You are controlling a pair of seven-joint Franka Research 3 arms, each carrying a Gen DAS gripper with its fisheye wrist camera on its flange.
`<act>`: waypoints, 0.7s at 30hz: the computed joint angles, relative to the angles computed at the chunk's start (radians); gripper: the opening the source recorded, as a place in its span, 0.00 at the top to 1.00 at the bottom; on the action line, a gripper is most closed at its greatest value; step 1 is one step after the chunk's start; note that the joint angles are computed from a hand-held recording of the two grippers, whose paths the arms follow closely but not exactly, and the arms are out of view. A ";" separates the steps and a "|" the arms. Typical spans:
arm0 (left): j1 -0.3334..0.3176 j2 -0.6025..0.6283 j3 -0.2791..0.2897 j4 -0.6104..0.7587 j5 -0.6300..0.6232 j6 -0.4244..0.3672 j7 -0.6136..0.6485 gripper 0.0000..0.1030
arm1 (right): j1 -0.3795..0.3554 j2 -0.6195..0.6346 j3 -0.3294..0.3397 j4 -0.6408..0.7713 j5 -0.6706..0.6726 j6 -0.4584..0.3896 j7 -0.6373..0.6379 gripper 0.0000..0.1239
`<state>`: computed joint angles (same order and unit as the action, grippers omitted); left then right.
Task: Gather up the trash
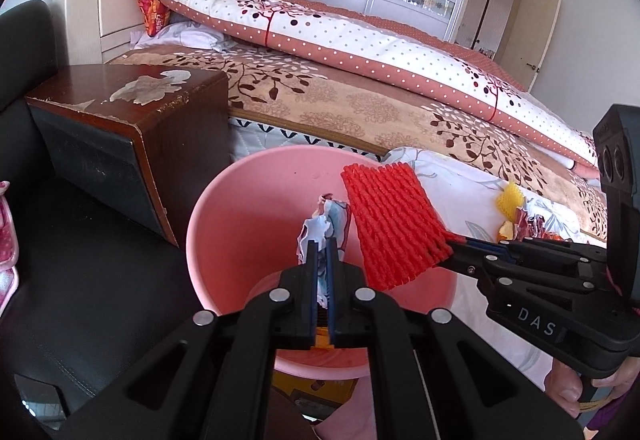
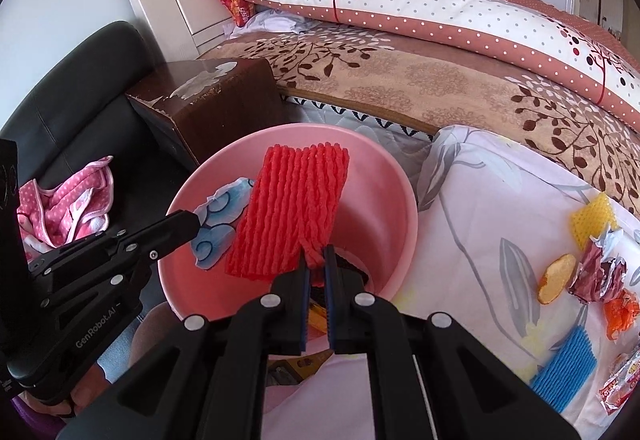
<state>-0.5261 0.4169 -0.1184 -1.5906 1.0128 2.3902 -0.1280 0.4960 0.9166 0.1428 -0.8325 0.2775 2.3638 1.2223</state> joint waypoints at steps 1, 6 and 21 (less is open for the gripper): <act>0.001 -0.002 0.000 -0.003 -0.003 0.001 -0.003 0.83 | 0.000 0.002 0.000 0.003 0.000 -0.002 0.001 0.95; 0.002 -0.016 0.000 -0.021 0.009 0.004 -0.038 0.60 | 0.000 0.009 0.001 0.016 0.002 -0.007 0.004 0.90; 0.000 -0.017 -0.008 -0.014 0.010 0.001 -0.030 0.60 | -0.017 -0.082 0.020 -0.143 0.035 0.089 -0.038 0.66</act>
<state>-0.5260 0.3995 -0.1263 -1.6044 1.0232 2.3910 -0.1583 0.4794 0.8345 0.1632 -0.9755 0.3125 2.4529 1.1842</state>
